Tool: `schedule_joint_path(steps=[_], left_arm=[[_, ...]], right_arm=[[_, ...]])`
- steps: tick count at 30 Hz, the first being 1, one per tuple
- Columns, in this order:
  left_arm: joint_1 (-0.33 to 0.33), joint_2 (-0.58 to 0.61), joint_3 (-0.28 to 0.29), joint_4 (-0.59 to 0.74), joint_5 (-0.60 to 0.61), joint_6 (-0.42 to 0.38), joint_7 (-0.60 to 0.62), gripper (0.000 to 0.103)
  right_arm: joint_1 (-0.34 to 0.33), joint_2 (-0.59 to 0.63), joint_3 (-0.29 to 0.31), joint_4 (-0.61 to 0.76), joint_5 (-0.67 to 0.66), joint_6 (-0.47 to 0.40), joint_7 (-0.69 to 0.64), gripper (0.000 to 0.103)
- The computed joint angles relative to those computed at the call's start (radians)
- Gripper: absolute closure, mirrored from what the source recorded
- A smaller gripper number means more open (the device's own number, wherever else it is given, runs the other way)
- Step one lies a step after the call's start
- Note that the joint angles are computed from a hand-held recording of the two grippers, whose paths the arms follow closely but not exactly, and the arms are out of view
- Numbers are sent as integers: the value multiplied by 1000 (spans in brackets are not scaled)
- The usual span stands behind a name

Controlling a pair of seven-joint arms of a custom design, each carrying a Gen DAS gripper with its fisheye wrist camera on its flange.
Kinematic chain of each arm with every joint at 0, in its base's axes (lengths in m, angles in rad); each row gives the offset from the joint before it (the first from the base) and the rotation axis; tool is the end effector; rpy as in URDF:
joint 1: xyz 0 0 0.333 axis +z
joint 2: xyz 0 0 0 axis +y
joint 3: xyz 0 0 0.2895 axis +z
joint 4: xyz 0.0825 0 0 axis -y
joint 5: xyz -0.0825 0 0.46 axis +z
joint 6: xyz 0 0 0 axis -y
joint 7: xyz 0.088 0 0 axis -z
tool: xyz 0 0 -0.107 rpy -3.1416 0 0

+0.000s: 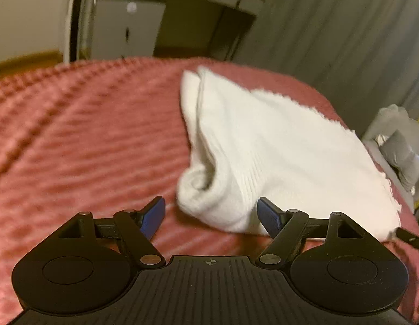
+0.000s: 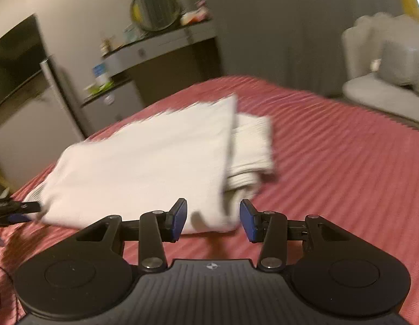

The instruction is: Fold small clothes

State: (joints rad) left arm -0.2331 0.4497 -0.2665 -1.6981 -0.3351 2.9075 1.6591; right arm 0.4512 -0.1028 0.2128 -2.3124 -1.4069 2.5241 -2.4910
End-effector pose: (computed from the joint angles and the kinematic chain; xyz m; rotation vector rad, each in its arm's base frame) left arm 0.6923 -0.3286 0.3644 -1.7205 2.1474 -1.1518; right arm 0.4533 0.3663 0.3387 -1.2018 1.9120 -0.7567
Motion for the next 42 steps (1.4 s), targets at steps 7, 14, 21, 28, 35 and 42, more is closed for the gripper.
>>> schedule_joint_path(steps=[7, 14, 21, 28, 35, 42], left_arm=[[-62, 31, 60, 65, 103, -55, -91, 83], [30, -40, -45, -37, -34, 69, 9, 87], [-134, -43, 172, -34, 219, 9, -248, 49], [-245, -19, 283, 9, 465, 170, -418, 47], [-304, 168, 309, 257, 511, -25, -400, 40], [-294, 159, 350, 240, 603, -28, -534, 28]], right_arm=[[6, 48, -20, 51, 119, -2, -146, 93], [39, -13, 21, 24, 97, -207, -90, 96], [38, 7, 7, 11, 209, -165, -127, 80], [40, 44, 27, 98, 104, -299, -147, 79], [91, 278, -42, 337, 51, -272, -410, 79], [126, 250, -99, 256, 44, -311, -407, 83]])
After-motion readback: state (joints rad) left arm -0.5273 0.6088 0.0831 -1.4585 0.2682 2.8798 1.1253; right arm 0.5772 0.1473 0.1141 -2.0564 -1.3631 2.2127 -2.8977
